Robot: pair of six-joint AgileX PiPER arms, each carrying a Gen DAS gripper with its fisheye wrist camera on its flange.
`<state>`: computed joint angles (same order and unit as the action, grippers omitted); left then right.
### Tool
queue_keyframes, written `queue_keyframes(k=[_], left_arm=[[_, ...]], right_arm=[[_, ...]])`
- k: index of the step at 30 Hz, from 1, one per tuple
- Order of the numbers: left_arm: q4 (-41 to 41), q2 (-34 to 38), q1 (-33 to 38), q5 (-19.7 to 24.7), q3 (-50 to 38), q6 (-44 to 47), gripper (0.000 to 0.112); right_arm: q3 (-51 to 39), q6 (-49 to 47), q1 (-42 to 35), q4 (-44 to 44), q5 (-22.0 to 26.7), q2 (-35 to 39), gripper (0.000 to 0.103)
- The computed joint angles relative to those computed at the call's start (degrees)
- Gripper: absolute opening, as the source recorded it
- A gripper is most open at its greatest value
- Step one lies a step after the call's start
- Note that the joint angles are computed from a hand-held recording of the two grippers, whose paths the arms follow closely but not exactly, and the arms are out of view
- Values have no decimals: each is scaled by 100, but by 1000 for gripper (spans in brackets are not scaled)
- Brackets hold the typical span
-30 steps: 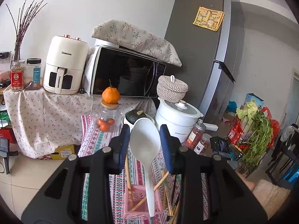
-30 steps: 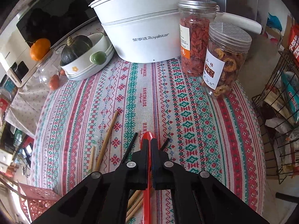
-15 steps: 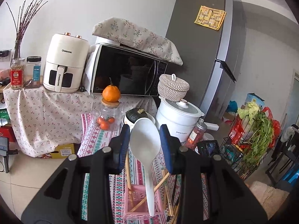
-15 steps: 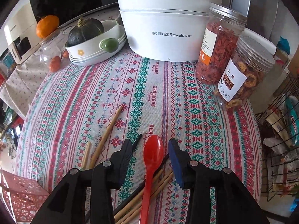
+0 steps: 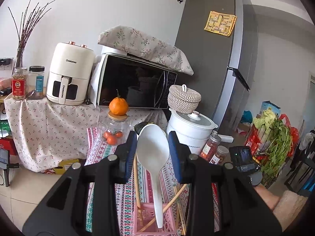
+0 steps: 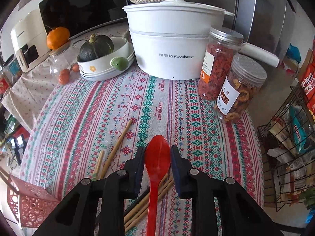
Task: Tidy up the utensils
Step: 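Lower the white spoon into the pink basket with the left gripper while the right gripper lifts the red spoon, then lower the red spoon into the pink basket and open the right gripper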
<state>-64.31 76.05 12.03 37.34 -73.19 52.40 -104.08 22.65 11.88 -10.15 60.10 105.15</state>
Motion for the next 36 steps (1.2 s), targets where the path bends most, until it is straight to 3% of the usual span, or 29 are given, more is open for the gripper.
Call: queue_keyframes(k=[8, 13, 15, 17, 19, 21, 23, 26, 28, 30, 36], left_arm=[[-643, -5, -588, -1038, 690, 1328, 35], [-388, 124, -685, -1134, 783, 1363, 36], [-68, 205, -597, -865, 666, 978, 39], [832, 385, -536, -311, 244, -83, 58], [1223, 471, -380, 203, -91, -761, 62], [1376, 521, -167, 703, -371, -1160, 74], [1662, 498, -15, 961, -552, -1572, 88], [2466, 611, 111, 1511, -1000, -2226, 100], [3343, 772, 65, 2012, -1391, -2823, 100], [3537, 951, 250, 2571, -1642, -2949, 100], [3795, 1128, 576, 3025, -1725, -2948, 100]], right_arm=[[602, 871, 586, -708, -350, -1320, 26], [978, 1755, 1087, -1380, -593, -1795, 26], [1136, 2146, 1273, -1652, -724, -1963, 26], [1230, 2548, 1470, -1929, -857, -2082, 26], [1285, 2946, 1722, -2238, -953, -2168, 26], [1263, 3264, 1996, -2559, -1016, -2182, 27], [1198, 3566, 2259, -2871, -1079, -2142, 27], [1014, 3969, 2656, -3365, -1105, -1987, 27], [822, 4172, 2867, -3638, -1083, -1813, 27], [633, 4414, 3059, -3894, -1053, -1625, 27], [415, 5601, 3517, -4990, -905, -1067, 27]])
